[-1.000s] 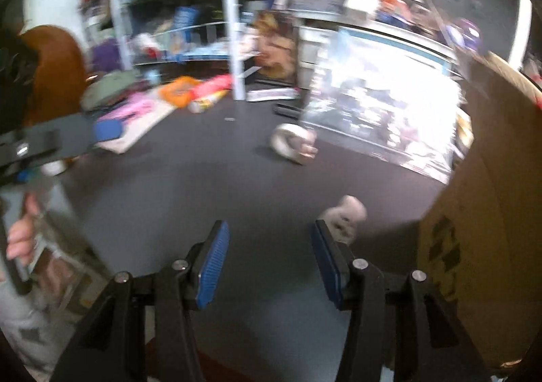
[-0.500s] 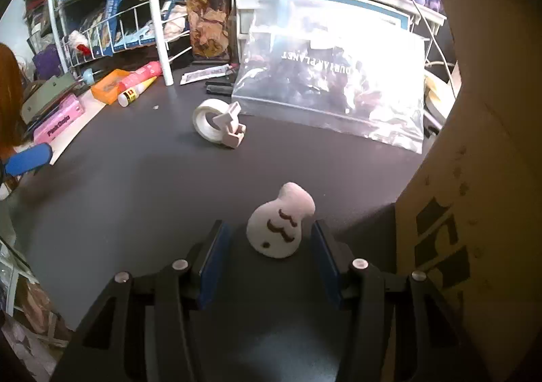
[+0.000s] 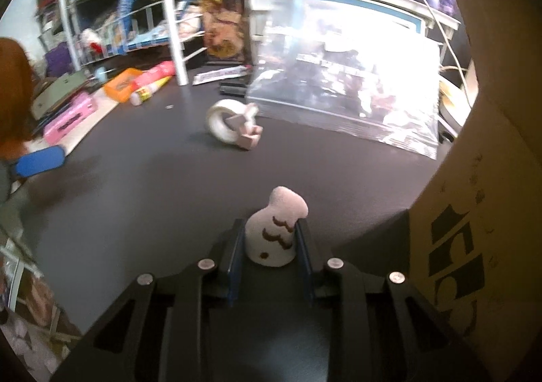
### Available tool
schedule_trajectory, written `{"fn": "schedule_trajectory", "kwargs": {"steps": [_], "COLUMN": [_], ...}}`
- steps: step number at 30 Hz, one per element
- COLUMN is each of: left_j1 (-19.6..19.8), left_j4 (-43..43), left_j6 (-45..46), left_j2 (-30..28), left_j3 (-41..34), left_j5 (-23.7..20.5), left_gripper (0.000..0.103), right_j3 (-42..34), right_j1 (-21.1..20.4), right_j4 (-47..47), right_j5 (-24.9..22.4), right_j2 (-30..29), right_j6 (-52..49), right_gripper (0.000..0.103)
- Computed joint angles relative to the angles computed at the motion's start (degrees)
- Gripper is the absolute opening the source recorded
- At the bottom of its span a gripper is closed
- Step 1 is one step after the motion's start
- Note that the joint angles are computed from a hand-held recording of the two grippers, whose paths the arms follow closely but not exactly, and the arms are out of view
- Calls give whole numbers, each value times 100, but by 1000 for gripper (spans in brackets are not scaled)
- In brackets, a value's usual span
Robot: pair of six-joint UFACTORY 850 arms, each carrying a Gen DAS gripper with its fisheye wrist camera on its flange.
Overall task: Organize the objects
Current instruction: 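Close the right gripper on the white ghost figure and lift it, then carry the white figure over the cardboard box and lower it inside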
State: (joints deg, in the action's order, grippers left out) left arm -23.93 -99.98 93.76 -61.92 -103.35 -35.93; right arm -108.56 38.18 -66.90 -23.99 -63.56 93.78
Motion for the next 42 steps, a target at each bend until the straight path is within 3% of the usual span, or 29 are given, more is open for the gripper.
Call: {"fn": "schedule_trajectory", "kwargs": {"steps": [8,12,15,19,26,31,42], "left_j1": [-174,-198,-222,-242,-376,-509,-941], "left_j4": [342,154,-25,-208,-238,133,1541], "left_j6": [-138,2,143,295,527,332,-1134], "left_j2": [6,127,257,413,675,642,-226], "left_j3": [-94,33,152,287,350,20,-1826], "left_j5": [-157,-320,-325,-504,-483,-555,-648], "left_gripper": [88,87,87,71,55,42,36], "right_j3": [471,776,885,1217,1814,2230,3350], "right_j1": [191,339,433,487,507,482,220], "right_j4": [-1452,-2775,-3257,-4198,-5235,-5579,-5917], "right_j5": [759,762,662,508,232,20,-562], "right_j2": [409,721,874,1171,1695,2056,2849], "right_j6": [824,1658,1758,2240,2811,2929,3549], "right_gripper": [25,25,25,25,25,25,25]}}
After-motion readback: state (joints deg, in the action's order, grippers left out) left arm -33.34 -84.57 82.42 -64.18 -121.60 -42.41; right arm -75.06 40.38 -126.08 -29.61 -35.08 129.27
